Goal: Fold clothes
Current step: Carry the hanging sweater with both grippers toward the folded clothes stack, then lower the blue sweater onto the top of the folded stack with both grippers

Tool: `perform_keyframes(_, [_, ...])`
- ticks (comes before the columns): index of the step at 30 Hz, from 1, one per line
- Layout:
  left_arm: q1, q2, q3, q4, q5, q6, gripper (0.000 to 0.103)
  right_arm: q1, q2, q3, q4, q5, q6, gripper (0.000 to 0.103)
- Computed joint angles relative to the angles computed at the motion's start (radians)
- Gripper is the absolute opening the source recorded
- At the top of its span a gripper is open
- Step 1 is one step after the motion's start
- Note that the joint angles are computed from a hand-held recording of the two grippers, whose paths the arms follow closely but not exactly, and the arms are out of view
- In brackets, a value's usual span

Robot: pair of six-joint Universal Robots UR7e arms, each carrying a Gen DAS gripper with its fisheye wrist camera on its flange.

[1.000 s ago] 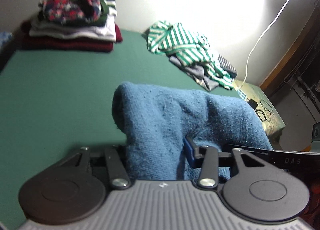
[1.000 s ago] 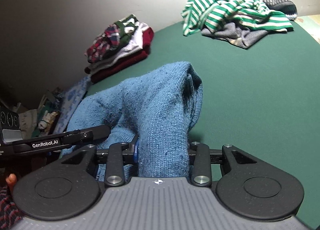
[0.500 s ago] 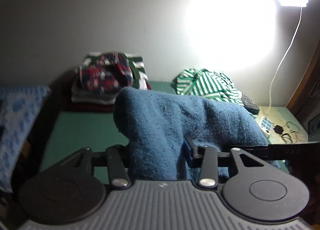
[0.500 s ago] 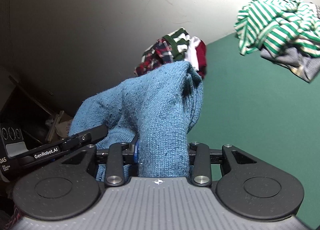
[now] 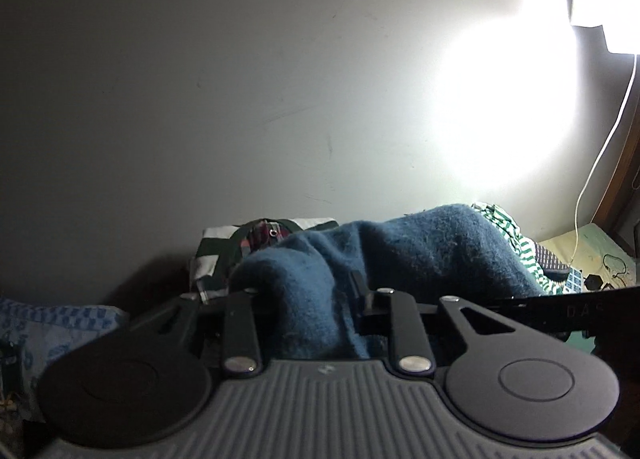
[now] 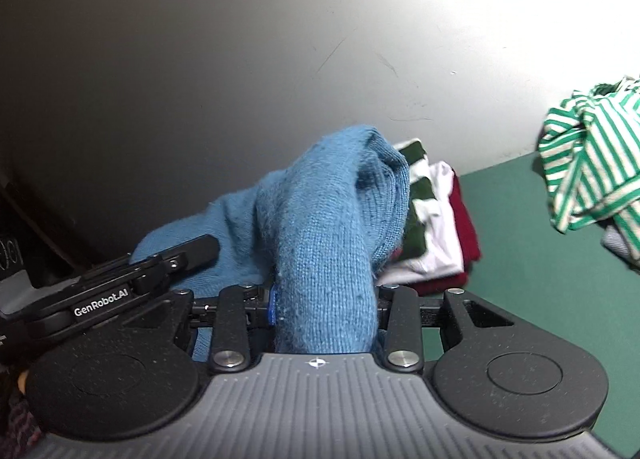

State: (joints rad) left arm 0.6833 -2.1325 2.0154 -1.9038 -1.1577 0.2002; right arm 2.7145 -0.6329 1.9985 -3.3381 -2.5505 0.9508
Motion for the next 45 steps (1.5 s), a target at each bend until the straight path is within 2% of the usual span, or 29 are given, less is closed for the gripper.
perform_keyframes(2, [0.073,0.06,0.017,-0.104,-0.016,0.089,0.022,-0.029,0.041,-0.047,-0.028,-0.025,-0.062,0.036])
perform_keyframes(3, [0.106,0.091,0.023,-0.155,-0.023,0.13,0.02,-0.041,0.057,-0.071,0.013,-0.053,-0.082,0.034])
perform_keyframes(5, [0.201,0.137,0.018,-0.17,-0.086,0.158,0.019,-0.074,0.074,-0.073,0.076,-0.071,-0.023,0.034])
perform_keyframes(6, [0.247,0.161,0.014,-0.175,-0.115,0.171,0.02,-0.088,0.079,-0.056,0.073,-0.057,0.015,0.034])
perform_keyframes(9, [0.361,0.179,0.019,-0.167,-0.2,0.24,0.029,-0.105,0.109,-0.018,0.095,-0.063,0.05,0.034])
perform_keyframes(13, [0.44,0.181,0.045,-0.176,-0.246,0.327,0.052,-0.117,0.12,0.028,0.056,-0.063,0.05,0.035])
perform_keyframes(17, [0.465,0.164,0.096,-0.238,-0.266,0.4,0.077,-0.123,0.129,0.046,0.012,-0.071,0.011,0.035])
perform_keyframes(21, [0.507,0.194,0.122,-0.3,-0.274,0.445,0.082,-0.135,0.145,0.051,-0.037,-0.076,-0.011,0.036])
perform_keyframes(23, [0.531,0.22,0.123,-0.317,-0.292,0.458,0.088,-0.151,0.144,0.063,-0.072,-0.069,-0.023,0.037])
perform_keyframes(26, [0.568,0.259,0.107,-0.306,-0.332,0.484,0.092,-0.175,0.156,0.073,-0.143,-0.057,-0.092,0.039])
perform_keyframes(30, [0.587,0.292,0.104,-0.292,-0.361,0.52,0.092,-0.184,0.162,0.092,-0.202,-0.045,-0.144,0.049])
perform_keyframes(32, [0.593,0.309,0.104,-0.294,-0.37,0.533,0.093,-0.189,0.167,0.102,-0.242,-0.04,-0.209,0.051])
perform_keyframes(34, [0.603,0.324,0.097,-0.287,-0.385,0.542,0.096,-0.197,0.171,0.106,-0.273,-0.03,-0.278,0.059])
perform_keyframes(37, [0.628,0.351,0.074,-0.262,-0.411,0.549,0.101,-0.219,0.168,0.122,-0.317,-0.003,-0.331,0.072])
perform_keyframes(39, [0.646,0.364,0.061,-0.25,-0.428,0.548,0.101,-0.239,0.168,0.147,-0.378,0.028,-0.365,0.078])
perform_keyframes(42, [0.65,0.354,0.077,-0.275,-0.438,0.567,0.1,-0.278,0.194,0.165,-0.509,0.119,-0.393,0.077])
perform_keyframes(43, [0.646,0.345,0.083,-0.276,-0.44,0.571,0.094,-0.292,0.198,0.174,-0.548,0.158,-0.398,0.067])
perform_keyframes(44, [0.642,0.337,0.089,-0.277,-0.442,0.575,0.08,-0.306,0.202,0.183,-0.585,0.196,-0.401,0.056])
perform_keyframes(45, [0.636,0.327,0.087,-0.26,-0.448,0.567,0.074,-0.301,0.203,0.181,-0.587,0.197,-0.393,0.047])
